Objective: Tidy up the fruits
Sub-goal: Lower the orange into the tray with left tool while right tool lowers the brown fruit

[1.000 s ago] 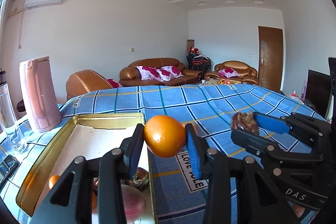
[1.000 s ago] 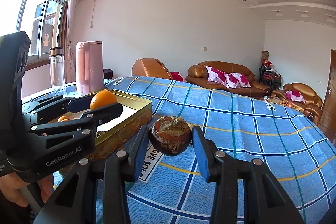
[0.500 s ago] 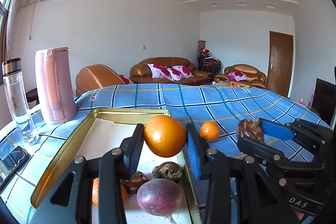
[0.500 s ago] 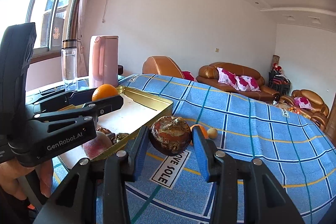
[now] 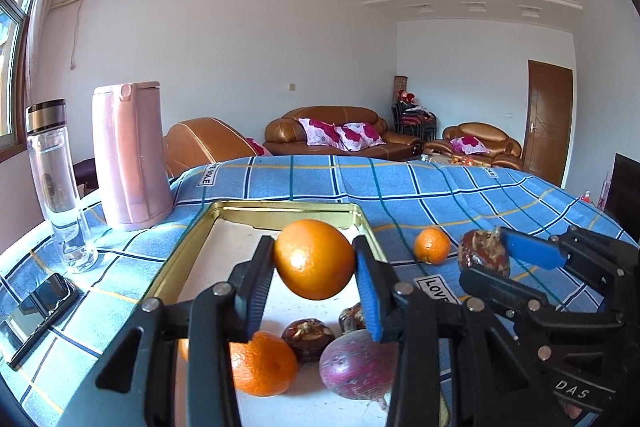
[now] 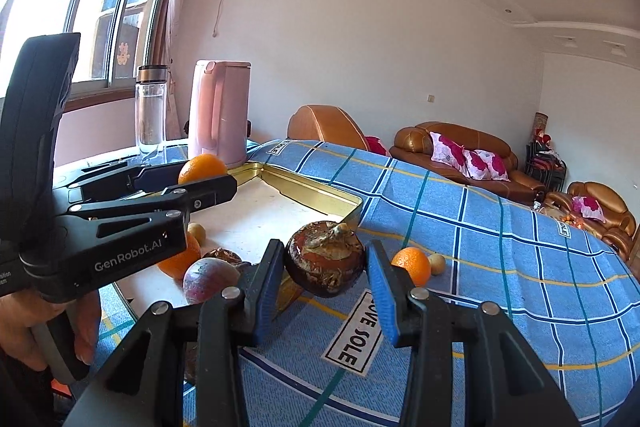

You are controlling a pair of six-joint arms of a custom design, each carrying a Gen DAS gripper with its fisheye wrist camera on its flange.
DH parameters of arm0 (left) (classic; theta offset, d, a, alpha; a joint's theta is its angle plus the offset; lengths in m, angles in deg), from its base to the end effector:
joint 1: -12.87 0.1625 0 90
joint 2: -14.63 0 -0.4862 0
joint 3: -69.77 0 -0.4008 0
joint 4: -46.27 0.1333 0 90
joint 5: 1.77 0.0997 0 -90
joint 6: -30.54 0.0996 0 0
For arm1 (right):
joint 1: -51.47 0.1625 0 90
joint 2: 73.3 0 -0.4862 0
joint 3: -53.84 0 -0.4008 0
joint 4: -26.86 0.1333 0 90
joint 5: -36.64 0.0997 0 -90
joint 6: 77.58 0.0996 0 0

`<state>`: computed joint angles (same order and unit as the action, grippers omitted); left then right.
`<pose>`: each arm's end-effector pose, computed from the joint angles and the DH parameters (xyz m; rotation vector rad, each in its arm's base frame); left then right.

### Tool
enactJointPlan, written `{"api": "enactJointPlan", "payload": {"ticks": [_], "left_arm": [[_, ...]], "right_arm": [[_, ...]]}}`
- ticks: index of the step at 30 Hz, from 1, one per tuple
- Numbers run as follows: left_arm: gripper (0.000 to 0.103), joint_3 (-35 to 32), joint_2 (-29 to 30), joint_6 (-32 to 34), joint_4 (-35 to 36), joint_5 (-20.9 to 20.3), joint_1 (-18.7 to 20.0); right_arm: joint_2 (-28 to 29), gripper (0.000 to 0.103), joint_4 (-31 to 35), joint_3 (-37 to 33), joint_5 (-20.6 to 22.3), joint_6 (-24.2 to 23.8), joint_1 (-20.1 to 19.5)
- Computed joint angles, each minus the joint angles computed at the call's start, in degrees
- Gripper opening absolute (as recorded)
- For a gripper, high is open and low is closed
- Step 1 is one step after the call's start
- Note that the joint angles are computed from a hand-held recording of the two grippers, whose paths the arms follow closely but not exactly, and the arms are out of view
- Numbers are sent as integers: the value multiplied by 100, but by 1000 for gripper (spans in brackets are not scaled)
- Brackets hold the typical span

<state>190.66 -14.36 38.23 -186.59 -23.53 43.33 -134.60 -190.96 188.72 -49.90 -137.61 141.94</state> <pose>-0.3195 -0.4499 0.0517 0.5649 2.0070 -1.4381 0.1433 -0.4846 0.2273 1.2840 -2.1255 1.1410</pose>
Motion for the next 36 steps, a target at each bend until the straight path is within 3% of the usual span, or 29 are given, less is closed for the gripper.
{"api": "enactJointPlan", "payload": {"ticks": [24,36], "left_arm": [[41,523,-402,-322,172,483,82],[41,817,-689,-991,951,639,119]], "right_arm": [[430,44,154,-134,-166,-223,405],[584,44,334,-199,-261,-353,558]]}}
